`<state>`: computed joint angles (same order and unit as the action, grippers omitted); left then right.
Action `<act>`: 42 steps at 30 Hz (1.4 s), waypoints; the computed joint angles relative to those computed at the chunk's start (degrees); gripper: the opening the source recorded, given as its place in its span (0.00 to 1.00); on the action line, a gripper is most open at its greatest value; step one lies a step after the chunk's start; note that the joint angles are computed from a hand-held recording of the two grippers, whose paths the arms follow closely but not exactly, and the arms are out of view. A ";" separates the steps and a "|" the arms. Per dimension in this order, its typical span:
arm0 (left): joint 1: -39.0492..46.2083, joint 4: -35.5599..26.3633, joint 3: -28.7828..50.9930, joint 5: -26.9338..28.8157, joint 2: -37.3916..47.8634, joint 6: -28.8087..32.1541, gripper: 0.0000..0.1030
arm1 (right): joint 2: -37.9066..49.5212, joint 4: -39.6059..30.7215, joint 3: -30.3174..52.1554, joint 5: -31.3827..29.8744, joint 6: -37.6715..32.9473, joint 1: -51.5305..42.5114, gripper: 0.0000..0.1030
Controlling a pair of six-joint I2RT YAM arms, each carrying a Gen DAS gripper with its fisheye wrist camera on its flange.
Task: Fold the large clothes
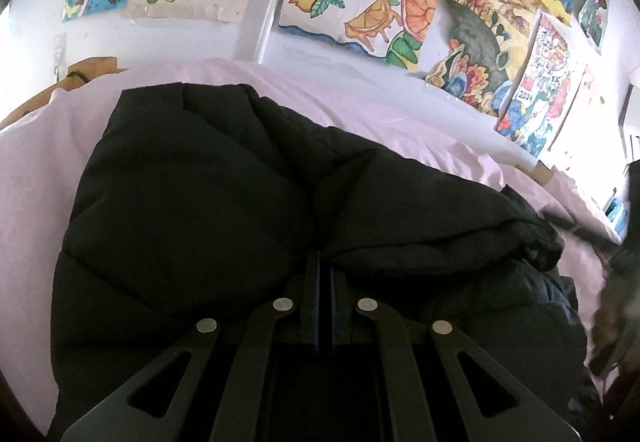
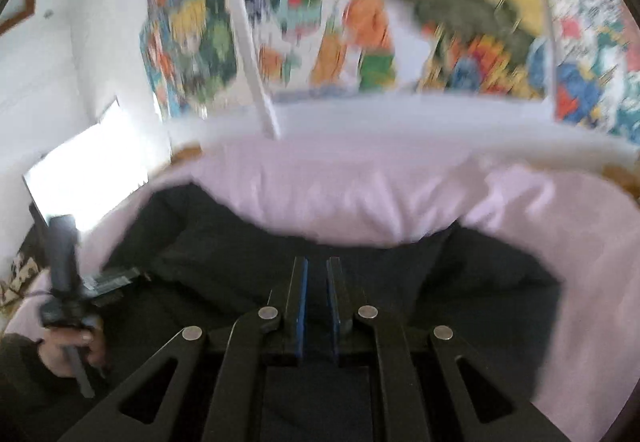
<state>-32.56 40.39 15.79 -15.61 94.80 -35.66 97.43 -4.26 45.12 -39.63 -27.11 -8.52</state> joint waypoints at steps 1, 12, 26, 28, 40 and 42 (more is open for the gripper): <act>-0.20 -0.17 -0.58 -0.02 -1.28 0.03 0.04 | 1.55 0.24 0.18 1.65 -0.42 1.06 0.09; -11.16 -8.80 -3.53 -12.89 -22.30 -0.84 0.47 | 2.81 10.69 -7.46 4.49 -2.25 1.11 0.09; -4.24 -23.01 20.06 -7.28 6.42 4.67 0.50 | 7.75 11.84 -6.23 4.23 -3.96 -0.10 0.09; -2.90 -20.13 19.42 -5.85 8.18 5.17 0.50 | 11.75 9.94 -2.66 3.51 -3.18 0.09 0.09; -1.37 -10.35 18.62 -5.94 14.90 7.88 0.51 | 19.32 19.38 -1.06 6.57 1.34 3.17 0.08; -2.83 -10.97 17.21 -7.27 12.16 6.99 0.54 | 17.42 18.76 -2.35 3.41 0.88 1.25 0.10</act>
